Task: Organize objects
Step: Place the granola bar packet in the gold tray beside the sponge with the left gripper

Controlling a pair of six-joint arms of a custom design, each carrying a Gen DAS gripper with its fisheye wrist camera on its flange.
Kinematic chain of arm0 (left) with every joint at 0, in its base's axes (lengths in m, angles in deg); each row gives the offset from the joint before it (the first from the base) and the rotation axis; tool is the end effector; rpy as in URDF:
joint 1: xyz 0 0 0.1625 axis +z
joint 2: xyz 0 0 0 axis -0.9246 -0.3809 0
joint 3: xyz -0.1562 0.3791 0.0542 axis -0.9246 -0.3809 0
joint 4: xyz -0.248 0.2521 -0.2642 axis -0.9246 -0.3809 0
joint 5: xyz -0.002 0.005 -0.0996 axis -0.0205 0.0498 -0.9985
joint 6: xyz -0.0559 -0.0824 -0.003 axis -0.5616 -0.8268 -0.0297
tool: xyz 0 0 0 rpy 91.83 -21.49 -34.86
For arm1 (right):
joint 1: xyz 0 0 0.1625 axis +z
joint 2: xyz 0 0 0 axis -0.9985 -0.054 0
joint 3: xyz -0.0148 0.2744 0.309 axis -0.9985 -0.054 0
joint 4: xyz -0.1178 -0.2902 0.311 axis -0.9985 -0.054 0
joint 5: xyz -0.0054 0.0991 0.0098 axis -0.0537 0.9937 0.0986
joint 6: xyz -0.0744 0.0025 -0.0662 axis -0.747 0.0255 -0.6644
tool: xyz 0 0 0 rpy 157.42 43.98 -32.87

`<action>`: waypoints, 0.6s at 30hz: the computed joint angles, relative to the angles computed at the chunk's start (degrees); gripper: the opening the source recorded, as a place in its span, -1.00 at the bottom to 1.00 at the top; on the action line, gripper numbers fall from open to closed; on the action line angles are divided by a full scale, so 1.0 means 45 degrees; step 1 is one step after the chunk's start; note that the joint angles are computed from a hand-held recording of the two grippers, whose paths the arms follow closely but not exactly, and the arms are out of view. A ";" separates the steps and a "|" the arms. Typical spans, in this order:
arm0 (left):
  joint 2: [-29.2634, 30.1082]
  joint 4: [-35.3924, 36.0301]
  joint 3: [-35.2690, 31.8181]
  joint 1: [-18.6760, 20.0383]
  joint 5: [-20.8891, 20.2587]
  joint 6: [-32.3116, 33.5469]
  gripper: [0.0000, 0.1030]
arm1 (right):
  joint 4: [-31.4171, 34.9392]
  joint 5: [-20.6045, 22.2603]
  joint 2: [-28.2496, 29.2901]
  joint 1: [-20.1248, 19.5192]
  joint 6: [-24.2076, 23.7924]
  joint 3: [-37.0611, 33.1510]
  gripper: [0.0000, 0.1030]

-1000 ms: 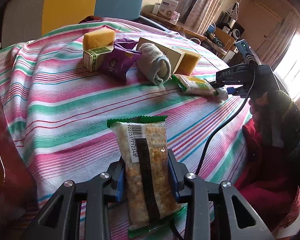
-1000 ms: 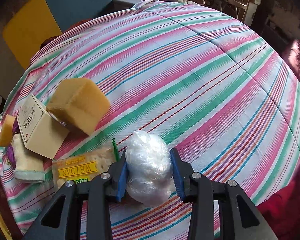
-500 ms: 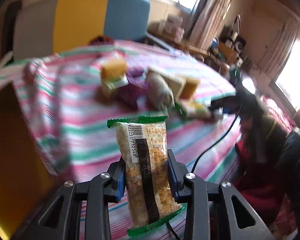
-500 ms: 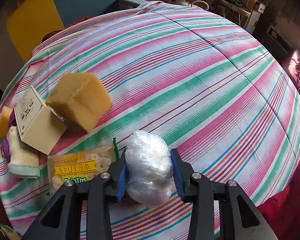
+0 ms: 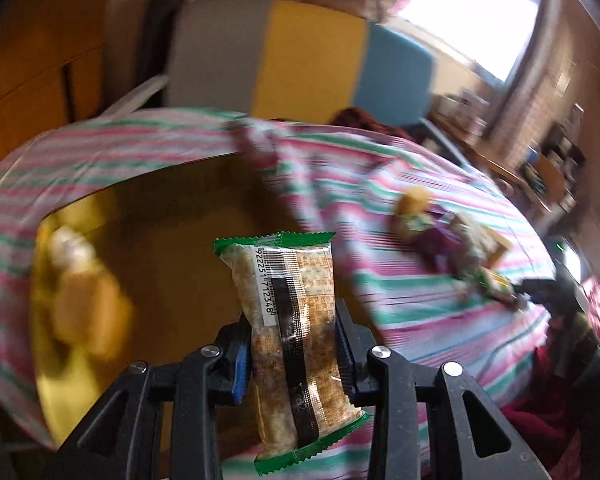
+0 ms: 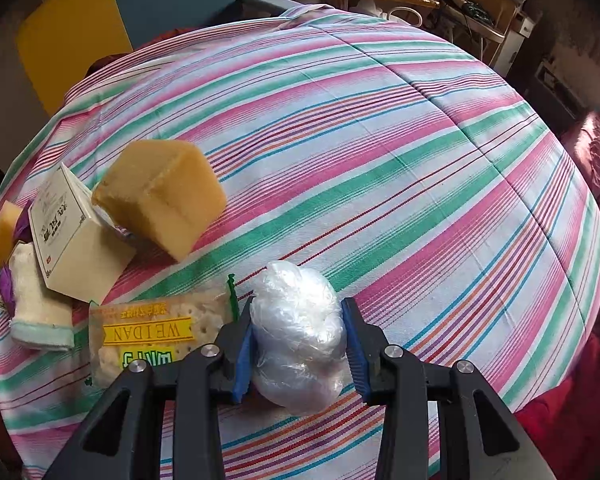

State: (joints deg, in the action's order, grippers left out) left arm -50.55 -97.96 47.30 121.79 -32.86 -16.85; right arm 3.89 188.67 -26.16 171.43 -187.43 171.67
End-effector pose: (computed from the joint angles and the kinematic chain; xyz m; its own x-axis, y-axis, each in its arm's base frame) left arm -0.2575 -0.6527 0.2046 -0.7229 0.5508 -0.4172 0.6633 0.7222 -0.1960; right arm 0.0047 -0.4746 0.3622 -0.4337 0.8044 0.4062 0.2566 0.5423 -0.8000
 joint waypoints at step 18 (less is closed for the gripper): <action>-0.0105 0.1883 -0.0739 0.1868 0.2191 -0.2306 -0.32 | -0.0108 -0.0061 0.0419 -0.0178 -0.0491 -0.0469 -0.20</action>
